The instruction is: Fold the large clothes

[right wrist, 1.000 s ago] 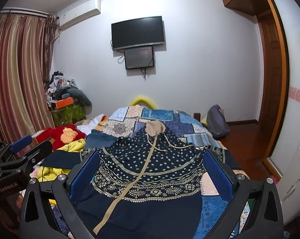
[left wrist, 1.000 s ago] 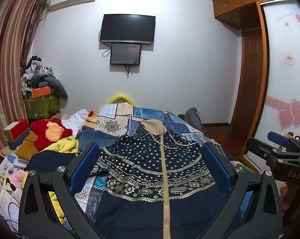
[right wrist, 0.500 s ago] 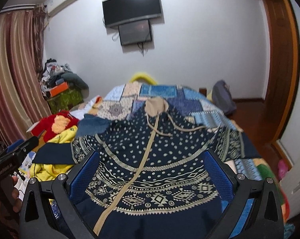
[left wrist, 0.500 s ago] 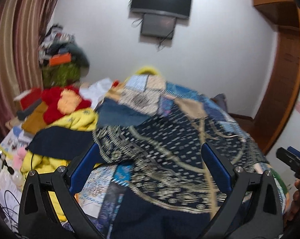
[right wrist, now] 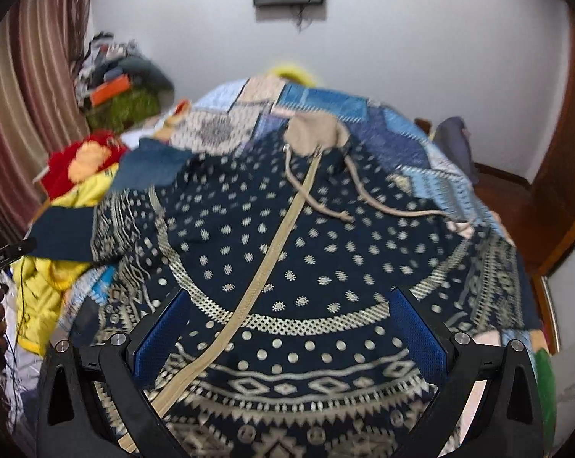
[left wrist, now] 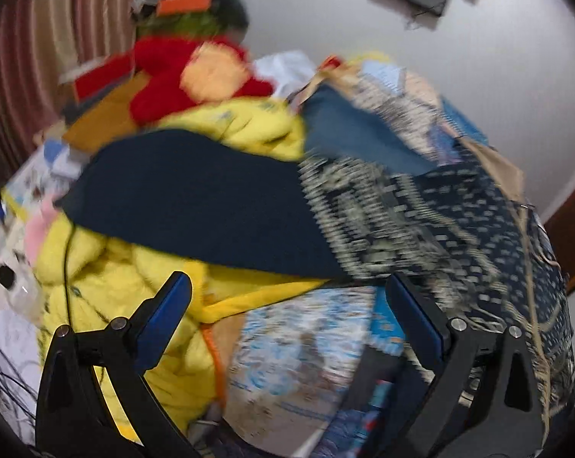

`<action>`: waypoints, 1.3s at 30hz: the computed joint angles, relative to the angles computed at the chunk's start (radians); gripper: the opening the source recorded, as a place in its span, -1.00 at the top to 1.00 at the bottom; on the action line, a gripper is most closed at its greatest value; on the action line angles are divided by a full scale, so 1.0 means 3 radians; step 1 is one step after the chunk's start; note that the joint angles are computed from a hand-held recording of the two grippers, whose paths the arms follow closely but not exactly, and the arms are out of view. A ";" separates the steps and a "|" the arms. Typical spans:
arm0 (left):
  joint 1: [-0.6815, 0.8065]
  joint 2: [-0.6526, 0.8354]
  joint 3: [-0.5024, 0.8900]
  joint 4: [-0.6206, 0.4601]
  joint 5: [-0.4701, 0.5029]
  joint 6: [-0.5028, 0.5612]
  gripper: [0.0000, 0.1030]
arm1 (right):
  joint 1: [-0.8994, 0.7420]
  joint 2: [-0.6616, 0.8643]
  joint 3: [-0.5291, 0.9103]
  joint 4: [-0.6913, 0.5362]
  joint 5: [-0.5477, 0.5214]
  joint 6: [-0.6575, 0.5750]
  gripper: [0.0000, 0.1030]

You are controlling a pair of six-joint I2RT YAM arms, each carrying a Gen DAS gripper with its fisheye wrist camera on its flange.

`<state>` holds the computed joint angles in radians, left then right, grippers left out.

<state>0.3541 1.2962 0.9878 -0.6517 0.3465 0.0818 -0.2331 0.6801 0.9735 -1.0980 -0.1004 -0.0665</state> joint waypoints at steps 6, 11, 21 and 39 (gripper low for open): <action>0.0391 0.0861 0.0249 0.0072 0.0378 -0.0129 -0.61 | 0.0022 0.0393 -0.0125 0.0277 -0.0102 0.0015 -1.00; 0.0493 0.1025 0.0307 0.0311 0.0396 -0.0248 -0.32 | 0.0110 0.0426 -0.0189 0.0349 -0.0044 0.0062 -1.00; 0.0328 0.1024 0.0619 0.0545 -0.0409 -0.0254 0.76 | 0.0123 0.0362 -0.0185 0.0322 -0.0004 0.0054 -1.00; -0.2075 0.0606 0.2102 0.0068 -0.0928 -0.0329 0.95 | -0.2127 0.0250 0.0260 -0.0388 -0.1401 -0.1310 -1.00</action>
<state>-0.2684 1.4780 1.6185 -0.6313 0.0681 -0.0168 -0.8713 0.7550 1.0516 -1.2144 -0.5207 -0.4595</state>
